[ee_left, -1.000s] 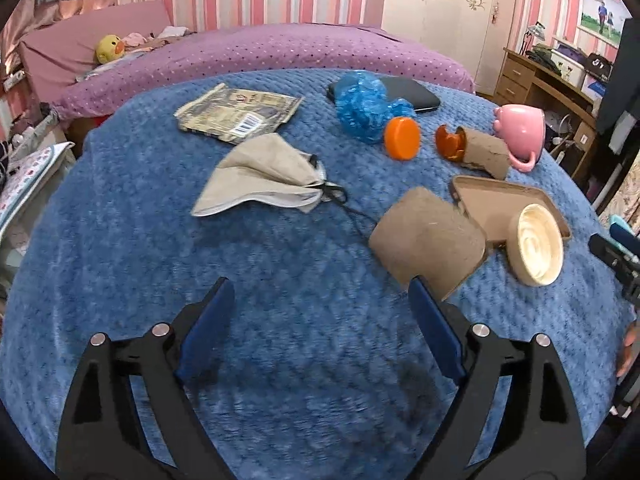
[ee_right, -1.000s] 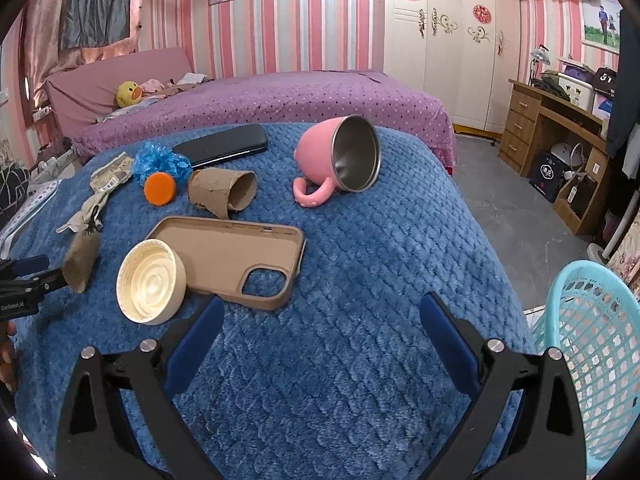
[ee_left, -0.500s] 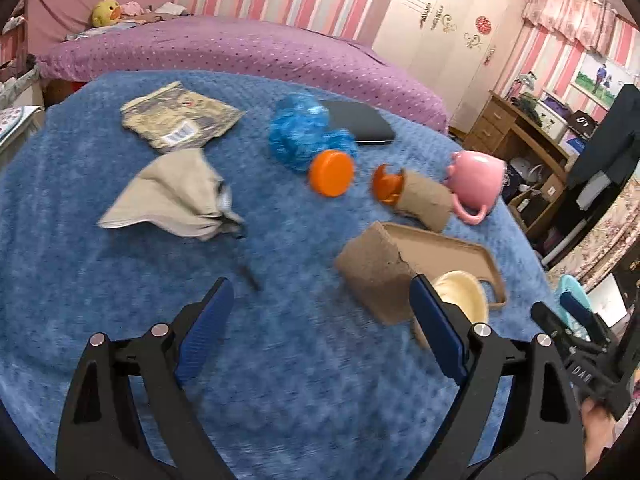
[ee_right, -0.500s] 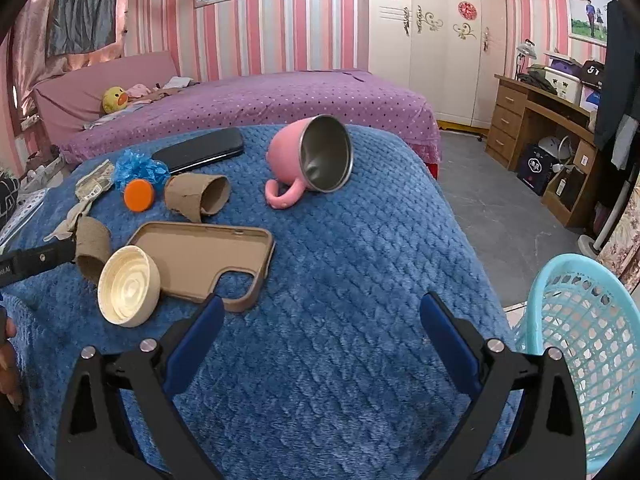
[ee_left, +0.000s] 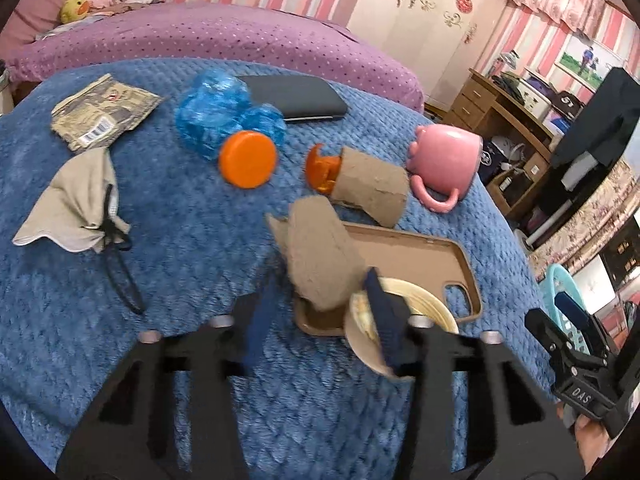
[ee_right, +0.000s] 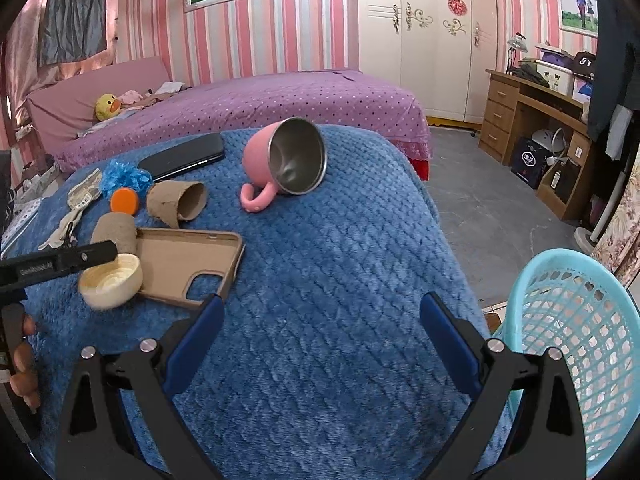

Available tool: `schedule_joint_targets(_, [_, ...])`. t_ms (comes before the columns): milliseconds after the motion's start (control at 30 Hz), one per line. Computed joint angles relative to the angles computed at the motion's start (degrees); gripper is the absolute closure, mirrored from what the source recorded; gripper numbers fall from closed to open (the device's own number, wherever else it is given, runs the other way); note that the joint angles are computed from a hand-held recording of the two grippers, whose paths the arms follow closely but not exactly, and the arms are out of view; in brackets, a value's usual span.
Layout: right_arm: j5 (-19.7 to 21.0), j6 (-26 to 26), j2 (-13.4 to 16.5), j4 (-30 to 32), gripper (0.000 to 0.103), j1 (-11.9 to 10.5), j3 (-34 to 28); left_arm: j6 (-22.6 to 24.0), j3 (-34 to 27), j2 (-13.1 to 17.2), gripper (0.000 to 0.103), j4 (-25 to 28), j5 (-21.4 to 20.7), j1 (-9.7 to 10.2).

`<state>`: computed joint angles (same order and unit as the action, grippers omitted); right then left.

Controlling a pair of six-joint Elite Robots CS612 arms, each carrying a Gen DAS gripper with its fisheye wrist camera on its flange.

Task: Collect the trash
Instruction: 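Grasp the brown paper cup with the left tool while the right tool grasps the cream round lid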

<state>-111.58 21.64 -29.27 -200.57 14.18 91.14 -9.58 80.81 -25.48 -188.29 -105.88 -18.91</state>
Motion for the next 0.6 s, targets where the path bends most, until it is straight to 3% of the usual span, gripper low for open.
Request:
schedule_joint_targets(133, [-0.02,-0.44,0.09,-0.30,0.007,0.08,-0.18,1.42,1.60,-0.74,0.079,-2.95,2.36,-0.29])
schedule_joint_targets(300, [0.19,-1.53,0.32,-0.64,0.007,0.43,-0.64,1.94,4.25,-2.05,0.080,-6.37,3.24,0.49])
schedule_joint_targets(433, [1.21,-3.23,0.71,-1.02,0.007,1.00,-1.69,4.14,7.16,-3.29,0.081,-8.02,6.27,0.87])
schedule_joint_targets(600, [5.45,-4.39,1.30,-0.87,0.007,1.56,-3.54,5.37,10.14,-4.19,0.084,-10.04,8.79,1.58])
